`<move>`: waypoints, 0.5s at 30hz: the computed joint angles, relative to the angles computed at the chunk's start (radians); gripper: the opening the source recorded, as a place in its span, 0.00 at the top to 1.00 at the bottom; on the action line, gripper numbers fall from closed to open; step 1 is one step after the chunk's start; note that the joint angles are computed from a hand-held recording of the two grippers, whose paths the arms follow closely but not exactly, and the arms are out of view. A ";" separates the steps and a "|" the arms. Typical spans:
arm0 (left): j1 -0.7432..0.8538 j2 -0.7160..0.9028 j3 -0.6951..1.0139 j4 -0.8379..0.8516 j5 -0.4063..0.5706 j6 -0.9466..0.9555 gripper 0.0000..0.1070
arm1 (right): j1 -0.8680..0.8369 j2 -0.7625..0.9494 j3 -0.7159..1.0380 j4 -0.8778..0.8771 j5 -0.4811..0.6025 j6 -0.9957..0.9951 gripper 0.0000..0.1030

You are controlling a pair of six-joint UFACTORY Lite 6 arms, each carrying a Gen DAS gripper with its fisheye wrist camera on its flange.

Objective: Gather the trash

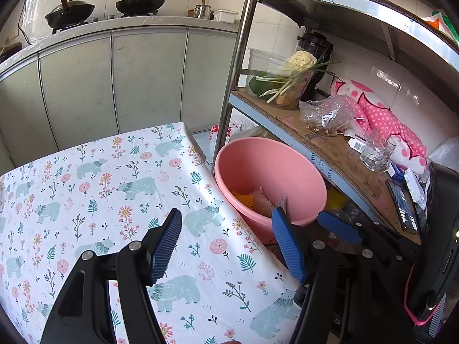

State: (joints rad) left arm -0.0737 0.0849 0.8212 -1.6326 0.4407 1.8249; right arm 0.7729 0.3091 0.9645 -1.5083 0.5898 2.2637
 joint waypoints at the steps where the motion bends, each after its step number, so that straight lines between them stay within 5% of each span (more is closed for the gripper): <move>1: -0.001 0.000 0.000 0.000 -0.002 0.000 0.40 | 0.000 0.000 0.000 0.000 0.000 0.000 0.49; 15: 0.004 0.002 0.000 -0.001 0.003 0.003 0.40 | -0.002 0.019 0.013 0.003 -0.009 -0.008 0.49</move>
